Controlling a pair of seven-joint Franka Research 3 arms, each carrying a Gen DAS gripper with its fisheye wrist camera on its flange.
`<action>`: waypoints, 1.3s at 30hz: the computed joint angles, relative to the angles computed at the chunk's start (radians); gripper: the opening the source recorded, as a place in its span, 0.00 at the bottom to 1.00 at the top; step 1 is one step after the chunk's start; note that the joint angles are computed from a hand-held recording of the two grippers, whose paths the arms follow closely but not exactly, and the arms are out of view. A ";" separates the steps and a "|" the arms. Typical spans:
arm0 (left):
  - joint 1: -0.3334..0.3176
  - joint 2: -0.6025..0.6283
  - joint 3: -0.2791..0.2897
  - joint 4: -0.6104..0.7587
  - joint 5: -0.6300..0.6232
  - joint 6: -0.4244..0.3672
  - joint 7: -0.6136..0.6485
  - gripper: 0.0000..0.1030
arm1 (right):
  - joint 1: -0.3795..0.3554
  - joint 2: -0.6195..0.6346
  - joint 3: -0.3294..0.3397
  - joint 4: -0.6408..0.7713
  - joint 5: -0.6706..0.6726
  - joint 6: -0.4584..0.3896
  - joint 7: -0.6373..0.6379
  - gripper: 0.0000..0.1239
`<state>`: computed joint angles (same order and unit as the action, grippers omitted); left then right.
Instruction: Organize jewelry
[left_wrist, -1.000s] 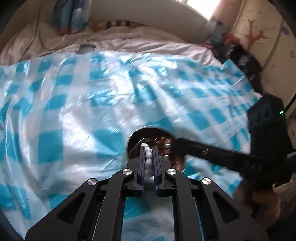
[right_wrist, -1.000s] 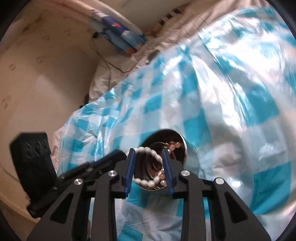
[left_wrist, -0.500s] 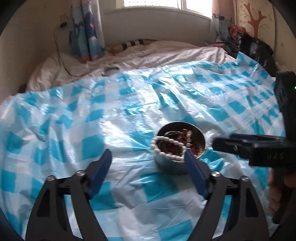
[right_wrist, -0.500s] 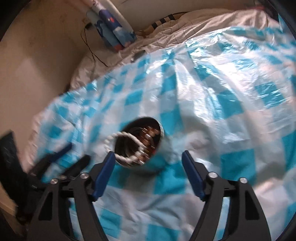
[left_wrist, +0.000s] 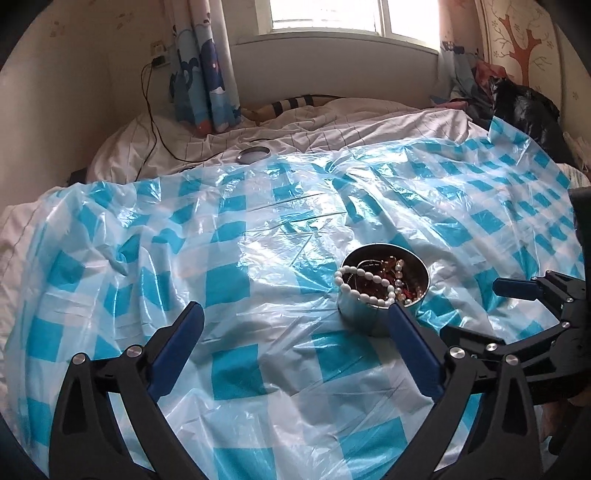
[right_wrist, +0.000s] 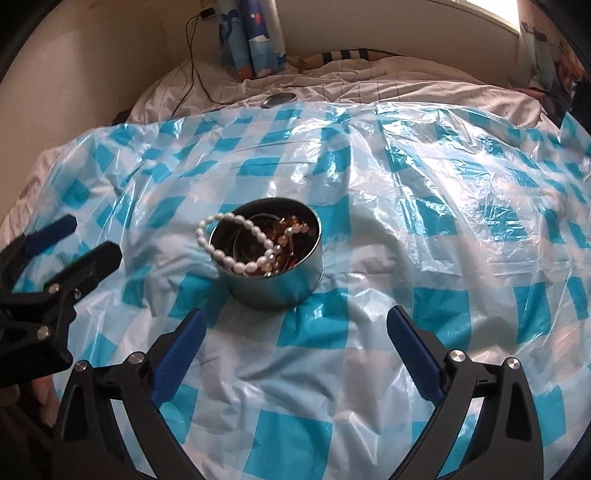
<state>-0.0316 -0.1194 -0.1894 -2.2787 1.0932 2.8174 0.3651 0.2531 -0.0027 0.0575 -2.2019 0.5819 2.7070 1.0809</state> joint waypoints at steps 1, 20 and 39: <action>-0.001 -0.001 -0.002 0.000 0.003 -0.003 -0.001 0.92 | 0.000 0.002 0.000 -0.001 -0.012 -0.001 0.009 0.76; -0.014 0.014 0.002 0.013 -0.038 -0.034 0.032 0.92 | 0.000 0.023 0.003 0.007 -0.071 -0.006 0.077 0.77; -0.014 0.018 0.007 0.001 -0.052 -0.038 0.047 0.92 | 0.001 0.021 0.003 0.001 -0.106 -0.008 0.098 0.77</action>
<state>-0.0456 -0.1017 -0.1821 -2.2773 1.0416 2.7796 0.4123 0.2537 0.0187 0.0605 -2.2005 0.4762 2.6987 1.1793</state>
